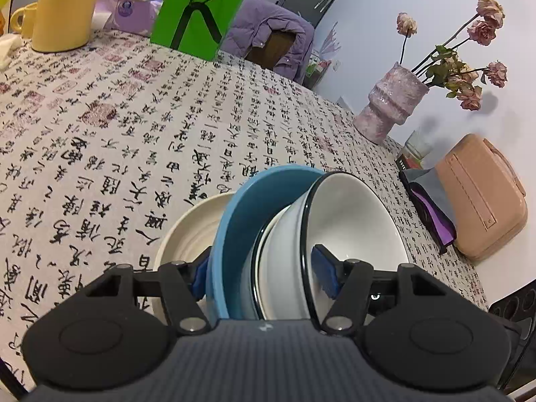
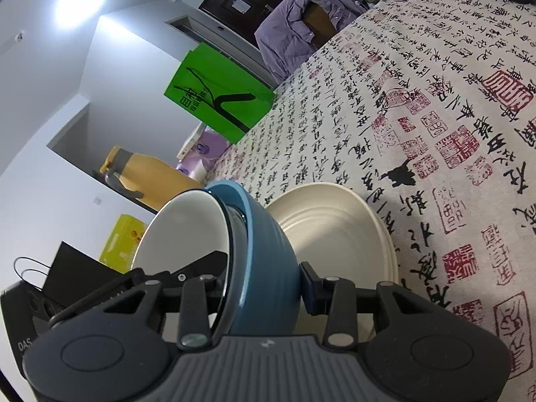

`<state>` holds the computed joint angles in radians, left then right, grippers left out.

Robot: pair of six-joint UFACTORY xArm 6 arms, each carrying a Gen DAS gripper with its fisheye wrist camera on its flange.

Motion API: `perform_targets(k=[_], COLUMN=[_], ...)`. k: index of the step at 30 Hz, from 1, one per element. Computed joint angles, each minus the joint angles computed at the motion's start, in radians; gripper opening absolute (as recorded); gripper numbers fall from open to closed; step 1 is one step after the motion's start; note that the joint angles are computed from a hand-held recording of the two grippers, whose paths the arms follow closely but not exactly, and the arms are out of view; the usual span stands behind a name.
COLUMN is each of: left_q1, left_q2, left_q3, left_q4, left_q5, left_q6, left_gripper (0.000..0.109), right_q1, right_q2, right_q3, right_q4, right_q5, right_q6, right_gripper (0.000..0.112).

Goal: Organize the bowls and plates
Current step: 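Lower the blue bowl stack onto the cream plate stack with both grippers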

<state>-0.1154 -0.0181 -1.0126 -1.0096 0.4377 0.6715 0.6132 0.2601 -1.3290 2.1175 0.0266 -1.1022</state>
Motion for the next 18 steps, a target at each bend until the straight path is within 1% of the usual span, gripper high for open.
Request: perform_targets(k=[3, 5, 8, 11, 12, 14, 16, 17, 18], left_q1=[0.004, 0.006, 0.007, 0.006, 0.004, 0.0, -0.002, -0.003, -0.003], left_q2=[0.015, 0.023, 0.034, 0.042, 0.042, 0.041, 0.041, 0.04, 0.038], left_q3=[-0.008, -0.013, -0.018, -0.021, -0.02, -0.018, -0.02, -0.019, -0.018], left_q4=[0.006, 0.011, 0.016, 0.023, 0.021, 0.026, 0.016, 0.007, -0.003], left_q5=[0.012, 0.02, 0.026, 0.026, 0.02, 0.01, 0.012, 0.012, 0.01], left_q6=[-0.015, -0.023, -0.032, -0.038, -0.033, -0.03, -0.02, -0.012, -0.002], left_gripper=[0.062, 0.062, 0.062, 0.061, 0.061, 0.061, 0.061, 0.064, 0.072], right_q1=[0.006, 0.015, 0.027, 0.035, 0.034, 0.031, 0.033, 0.034, 0.033], right_q2=[0.001, 0.005, 0.012, 0.02, 0.022, 0.022, 0.025, 0.024, 0.022], right_q3=[0.009, 0.012, 0.02, 0.035, 0.039, 0.041, 0.046, 0.054, 0.056], right_q4=[-0.061, -0.135, -0.26, -0.425, -0.45, -0.451, -0.497, -0.529, -0.524], right_q5=[-0.017, -0.035, -0.061, -0.081, -0.078, -0.074, -0.086, -0.093, -0.097], right_q6=[0.058, 0.125, 0.241, 0.392, 0.418, 0.416, 0.461, 0.493, 0.49], right_gripper=[0.037, 0.037, 0.037, 0.036, 0.036, 0.035, 0.035, 0.035, 0.035])
